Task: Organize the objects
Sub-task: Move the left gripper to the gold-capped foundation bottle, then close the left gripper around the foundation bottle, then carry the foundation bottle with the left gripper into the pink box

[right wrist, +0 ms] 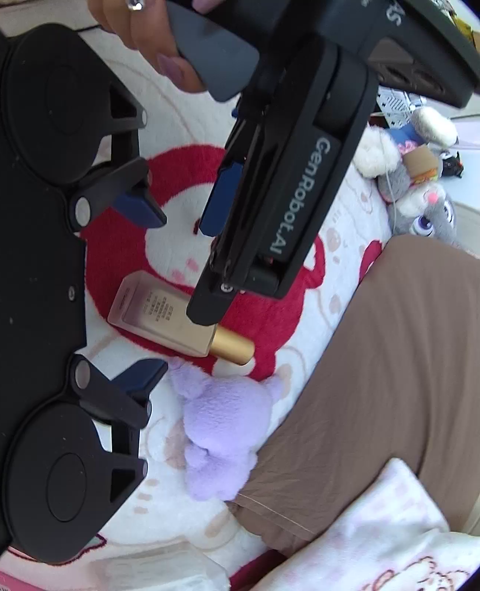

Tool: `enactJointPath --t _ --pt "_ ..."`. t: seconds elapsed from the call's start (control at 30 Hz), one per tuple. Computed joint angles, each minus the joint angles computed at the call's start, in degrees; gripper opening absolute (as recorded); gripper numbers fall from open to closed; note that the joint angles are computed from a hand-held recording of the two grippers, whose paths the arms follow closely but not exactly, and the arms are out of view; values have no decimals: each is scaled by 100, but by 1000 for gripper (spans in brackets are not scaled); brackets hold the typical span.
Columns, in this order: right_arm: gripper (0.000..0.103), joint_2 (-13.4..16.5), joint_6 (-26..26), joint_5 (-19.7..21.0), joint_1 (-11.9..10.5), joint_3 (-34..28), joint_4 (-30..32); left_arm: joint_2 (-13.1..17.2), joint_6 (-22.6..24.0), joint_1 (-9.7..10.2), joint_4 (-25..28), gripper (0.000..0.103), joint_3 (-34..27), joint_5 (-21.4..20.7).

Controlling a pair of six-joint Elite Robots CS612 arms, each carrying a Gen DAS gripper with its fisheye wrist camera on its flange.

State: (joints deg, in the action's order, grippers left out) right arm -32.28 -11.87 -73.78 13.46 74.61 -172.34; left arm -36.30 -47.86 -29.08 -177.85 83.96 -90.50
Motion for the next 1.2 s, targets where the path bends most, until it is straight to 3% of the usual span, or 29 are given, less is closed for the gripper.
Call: enactJointPath --t 0.17,0.27,0.6,0.73,0.97,1.07,1.2 --pt "52 120 150 -153 14 -131 137 130 -145 23 -87 52 -91 -170" --pt "50 127 146 -169 10 -71 -37 176 -200 29 -289 45 -101 -271" --pt "47 95 641 -256 16 61 -310 280 -358 -7 -487 51 -160 -291" --pt "46 -67 831 -57 -27 307 -383 233 -641 6 -548 45 -80 -639" --pt "45 -460 1042 83 -92 1022 -1084 -209 -417 -256 -202 44 215 -255" --pt "44 -697 959 -38 -115 1403 -1578 -383 -131 -374 -489 44 381 -160" --pt "44 -1017 1089 23 -217 1776 -1781 -560 19 -540 -684 43 498 15"
